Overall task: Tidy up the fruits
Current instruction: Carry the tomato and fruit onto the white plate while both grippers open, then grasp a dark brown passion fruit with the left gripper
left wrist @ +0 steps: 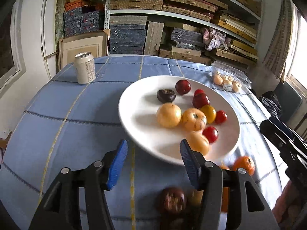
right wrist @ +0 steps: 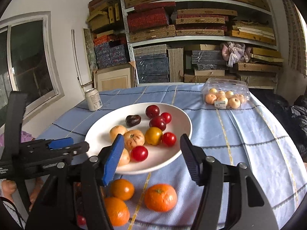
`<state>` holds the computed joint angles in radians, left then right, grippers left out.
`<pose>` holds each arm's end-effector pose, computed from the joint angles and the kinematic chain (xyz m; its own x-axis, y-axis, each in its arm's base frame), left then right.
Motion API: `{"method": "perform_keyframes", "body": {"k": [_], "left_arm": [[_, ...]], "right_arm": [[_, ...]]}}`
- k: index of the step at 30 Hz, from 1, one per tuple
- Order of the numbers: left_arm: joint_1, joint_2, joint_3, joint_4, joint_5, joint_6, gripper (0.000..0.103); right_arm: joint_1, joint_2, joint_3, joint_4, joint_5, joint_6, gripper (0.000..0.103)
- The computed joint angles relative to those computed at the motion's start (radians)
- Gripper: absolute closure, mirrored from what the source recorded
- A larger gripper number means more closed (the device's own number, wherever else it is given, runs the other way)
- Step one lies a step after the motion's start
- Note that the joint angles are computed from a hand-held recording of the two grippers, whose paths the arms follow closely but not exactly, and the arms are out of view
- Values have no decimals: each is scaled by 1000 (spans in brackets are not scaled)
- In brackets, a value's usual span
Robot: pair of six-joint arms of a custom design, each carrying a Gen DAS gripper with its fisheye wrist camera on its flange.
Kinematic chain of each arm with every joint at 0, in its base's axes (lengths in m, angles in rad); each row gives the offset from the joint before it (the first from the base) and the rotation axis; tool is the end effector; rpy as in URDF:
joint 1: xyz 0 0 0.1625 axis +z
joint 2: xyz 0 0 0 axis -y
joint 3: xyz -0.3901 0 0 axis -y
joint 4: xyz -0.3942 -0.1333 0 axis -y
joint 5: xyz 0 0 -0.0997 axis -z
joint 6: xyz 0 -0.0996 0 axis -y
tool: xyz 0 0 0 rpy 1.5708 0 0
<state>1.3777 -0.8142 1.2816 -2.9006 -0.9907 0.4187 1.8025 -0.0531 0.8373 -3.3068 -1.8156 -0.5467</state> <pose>0.0409 -0.7700 0.2901 -0.7722 0.0330 -0.6346 0.4803 0.6842 -0.5488 0.2911 -0.7586 -0.0701 -0.7761 -0.3198 0.5435 -0.6283 0.4665 -0.6226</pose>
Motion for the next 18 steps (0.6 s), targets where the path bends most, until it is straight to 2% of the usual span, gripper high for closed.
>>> {"method": "perform_keyframes", "body": {"k": [2, 5, 7, 12, 18], "left_arm": [[-2, -35, 62, -18, 3, 5, 45], [-3, -72, 143, -68, 22, 26, 44], [3, -88, 166, -59, 16, 14, 44], [6, -91, 177, -46, -16, 23, 44], [4, -60, 154, -13, 7, 49, 44]], "right_arm": [[0, -23, 52, -31, 1, 2, 43], [-1, -62, 144, -86, -2, 9, 34], [-2, -83, 193, -108, 0, 13, 33], [-1, -130, 315, -206, 3, 3, 25], [-5, -146, 330, -193, 6, 27, 25]]}}
